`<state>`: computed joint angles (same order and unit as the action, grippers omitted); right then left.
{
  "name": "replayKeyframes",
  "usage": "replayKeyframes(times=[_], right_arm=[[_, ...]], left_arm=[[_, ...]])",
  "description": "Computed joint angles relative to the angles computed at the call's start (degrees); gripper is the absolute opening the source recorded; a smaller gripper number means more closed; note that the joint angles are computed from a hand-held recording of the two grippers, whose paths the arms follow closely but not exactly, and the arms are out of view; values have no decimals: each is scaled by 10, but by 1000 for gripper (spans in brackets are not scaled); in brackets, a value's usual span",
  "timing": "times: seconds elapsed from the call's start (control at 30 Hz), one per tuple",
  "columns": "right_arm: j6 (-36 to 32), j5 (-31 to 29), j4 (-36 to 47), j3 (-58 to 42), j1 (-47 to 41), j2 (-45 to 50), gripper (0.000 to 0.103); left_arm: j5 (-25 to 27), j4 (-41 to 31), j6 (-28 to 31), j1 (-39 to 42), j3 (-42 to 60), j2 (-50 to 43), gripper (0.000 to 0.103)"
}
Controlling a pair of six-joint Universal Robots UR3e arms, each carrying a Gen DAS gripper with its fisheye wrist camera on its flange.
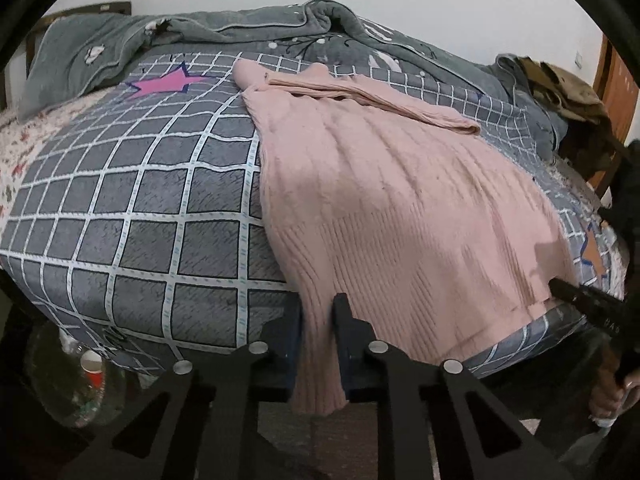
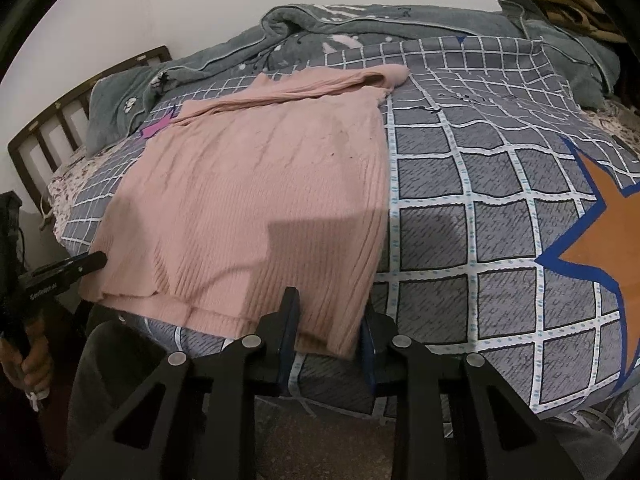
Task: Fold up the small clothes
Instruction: 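Pinch the sweater hem with the left tool while the right tool pinches the hem too, then lift the hem with both tools and fold it up onto the collar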
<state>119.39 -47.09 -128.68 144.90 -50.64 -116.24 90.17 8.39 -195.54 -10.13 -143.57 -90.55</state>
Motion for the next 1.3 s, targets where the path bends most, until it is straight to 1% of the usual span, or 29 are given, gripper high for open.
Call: replayKeyframes(times=[0.1, 0.13, 0.2, 0.27, 0.43, 0.5, 0.57, 0.67, 0.73, 0.8, 0.83, 0.87, 0.93, 1.0, 1.03, 1.1, 1.13, 1.17, 1.23, 1.3], right_arm=[[-2, 3, 10, -4, -3, 2, 29], [-3, 5, 18, -6, -6, 2, 26], [-11, 9, 47, -19, -13, 10, 11], [-22, 21, 91, -34, -25, 11, 9], [-111, 66, 272, -75, -77, -55, 8], [-146, 88, 359, -111, -93, -60, 7], [-177, 111, 451, -158, -104, -54, 7], [-181, 149, 519, -219, -97, -35, 7], [-159, 174, 532, -260, -79, -13, 7], [-120, 198, 517, -294, -54, 16, 7], [-80, 210, 481, -309, -33, 39, 7], [-33, 221, 436, -324, -12, 64, 7], [88, 236, 312, -355, 37, 131, 7], [178, 245, 219, -385, 68, 187, 7], [238, 248, 151, -402, 87, 221, 7], [359, 239, 4, -438, 125, 291, 7], [424, 227, -72, -472, 149, 338, 7], [468, 214, -122, -502, 167, 374, 7], [536, 180, -184, -587, 204, 453, 7], [578, 155, -204, -673, 231, 523, 7]], left_arm=[[-33, -3, -2, 25, -15, 17, 12], [-56, -8, -4, 41, -24, 29, 11], [-87, -17, -6, 65, -37, 47, 10], [-108, -29, -9, 82, -46, 68, 9], [-106, -96, -12, 79, -30, 134, 7], [-97, -133, -14, 76, -9, 164, 7], [-113, -169, -12, 91, 6, 199, 7], [-148, -213, -12, 127, 32, 237, 7], [-166, -232, -12, 147, 62, 237, 7], [-185, -245, -13, 168, 107, 218, 7], [-185, -249, -16, 171, 125, 208, 7], [-182, -249, -23, 175, 157, 185, 7], [-172, -246, -39, 174, 202, 146, 7], [-150, -240, -57, 166, 268, 86, 7], [-139, -240, -62, 161, 298, 60, 7], [-126, -242, -69, 158, 367, -6, 7], [-120, -242, -71, 157, 411, -49, 7], [-112, -244, -71, 154, 446, -84, 7], [-97, -252, -70, 149, 505, -140, 7], [-90, -267, -71, 147, 579, -206, 7]])
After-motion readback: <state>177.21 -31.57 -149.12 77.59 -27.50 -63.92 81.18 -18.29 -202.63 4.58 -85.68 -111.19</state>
